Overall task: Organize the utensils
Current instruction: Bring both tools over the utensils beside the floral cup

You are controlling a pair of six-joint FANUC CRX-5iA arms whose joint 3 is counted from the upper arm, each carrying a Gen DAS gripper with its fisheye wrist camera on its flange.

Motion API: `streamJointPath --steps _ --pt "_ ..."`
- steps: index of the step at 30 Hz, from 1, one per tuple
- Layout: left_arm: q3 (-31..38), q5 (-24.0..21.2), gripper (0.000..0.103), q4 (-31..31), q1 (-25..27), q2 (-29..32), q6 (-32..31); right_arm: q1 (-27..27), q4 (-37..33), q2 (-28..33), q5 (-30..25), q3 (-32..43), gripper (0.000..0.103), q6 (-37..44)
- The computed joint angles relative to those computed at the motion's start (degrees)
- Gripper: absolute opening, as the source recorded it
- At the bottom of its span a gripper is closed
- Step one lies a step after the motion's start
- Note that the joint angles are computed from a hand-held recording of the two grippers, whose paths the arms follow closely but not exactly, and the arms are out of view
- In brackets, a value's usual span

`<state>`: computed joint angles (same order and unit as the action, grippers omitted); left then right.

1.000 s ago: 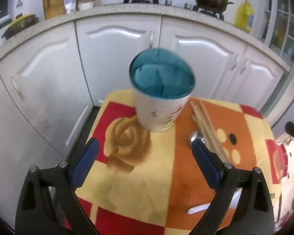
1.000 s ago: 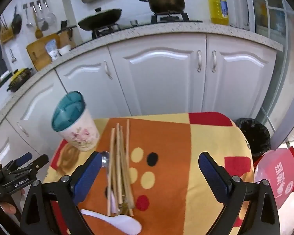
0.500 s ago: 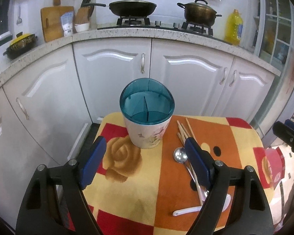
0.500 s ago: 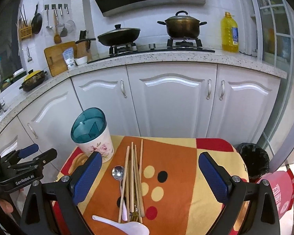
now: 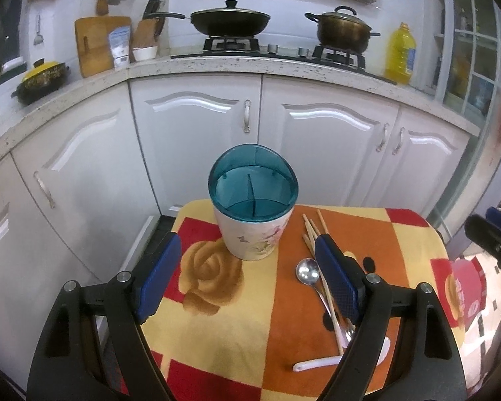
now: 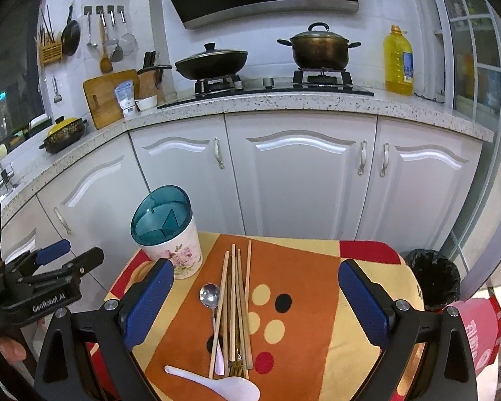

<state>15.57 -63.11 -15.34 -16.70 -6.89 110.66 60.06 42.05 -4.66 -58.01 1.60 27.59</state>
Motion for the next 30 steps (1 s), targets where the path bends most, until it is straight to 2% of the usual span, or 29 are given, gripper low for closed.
streamJointPath --steps 5,13,18,30 --pt "0.8 0.1 0.083 -2.7 -1.1 0.0 1.8 0.1 0.2 -0.1 -0.6 0.1 0.099 -0.2" --pt "1.7 1.0 0.083 -2.8 -1.2 -0.1 1.8 0.0 -0.3 0.0 -1.6 1.4 0.099 -0.2" --pt "3.0 0.1 0.083 -5.1 -2.8 0.5 2.9 0.4 0.3 0.0 -2.4 1.4 0.099 -0.5" --pt "2.3 0.3 0.083 -2.5 -1.9 0.8 1.2 0.6 0.4 0.6 -3.6 1.5 0.099 -0.4"
